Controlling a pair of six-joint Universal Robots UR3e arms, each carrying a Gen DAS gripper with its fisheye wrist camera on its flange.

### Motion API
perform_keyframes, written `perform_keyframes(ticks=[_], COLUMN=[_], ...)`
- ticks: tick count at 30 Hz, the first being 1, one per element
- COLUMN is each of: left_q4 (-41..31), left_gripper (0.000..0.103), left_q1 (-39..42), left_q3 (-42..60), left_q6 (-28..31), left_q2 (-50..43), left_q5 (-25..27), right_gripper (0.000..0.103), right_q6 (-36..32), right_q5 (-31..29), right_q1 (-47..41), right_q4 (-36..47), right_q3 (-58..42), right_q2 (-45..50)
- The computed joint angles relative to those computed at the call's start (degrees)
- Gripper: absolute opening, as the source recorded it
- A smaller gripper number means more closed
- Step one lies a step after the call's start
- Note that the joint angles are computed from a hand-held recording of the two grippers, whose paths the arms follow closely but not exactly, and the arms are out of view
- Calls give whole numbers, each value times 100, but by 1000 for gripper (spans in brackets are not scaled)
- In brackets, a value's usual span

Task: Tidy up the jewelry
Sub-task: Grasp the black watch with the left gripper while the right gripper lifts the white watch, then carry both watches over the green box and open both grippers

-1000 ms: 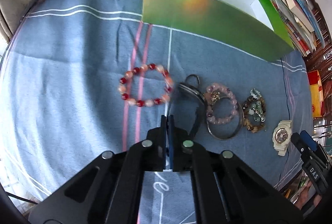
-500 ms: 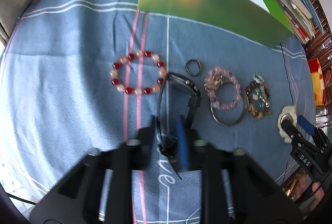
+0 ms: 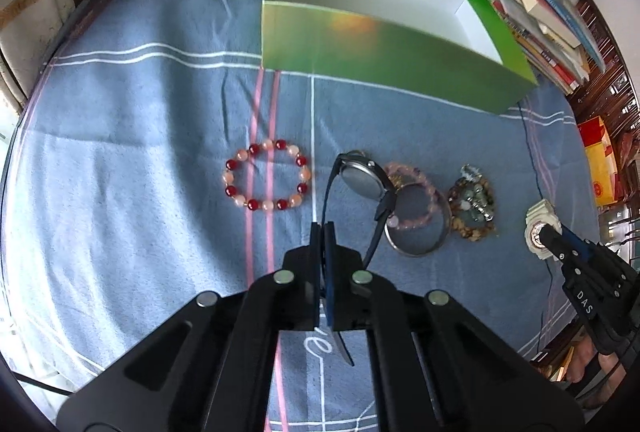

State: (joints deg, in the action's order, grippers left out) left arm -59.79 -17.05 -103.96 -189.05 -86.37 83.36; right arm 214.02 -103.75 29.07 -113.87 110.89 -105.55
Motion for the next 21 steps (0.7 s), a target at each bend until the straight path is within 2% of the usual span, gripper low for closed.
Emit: perform_keyframes(ticks=[11, 17, 21], left_q4=[-313, -500, -589], left_gripper=[2, 2, 2], left_q1=[199, 250, 169], left_q3=[521, 1584, 2676], left_q6=[-2, -96, -252], left_q2=[398, 49, -652], left_q5=[21, -37, -36], right_gripper=[17, 17, 17], right_q6=[-156, -709, -1223], right_q5=[-292, -363, -288], right_q1=[120, -115, -432], right_q4=[22, -335, -783], right_q3=[-797, -1544, -2176], right_q2=[353, 766, 1264])
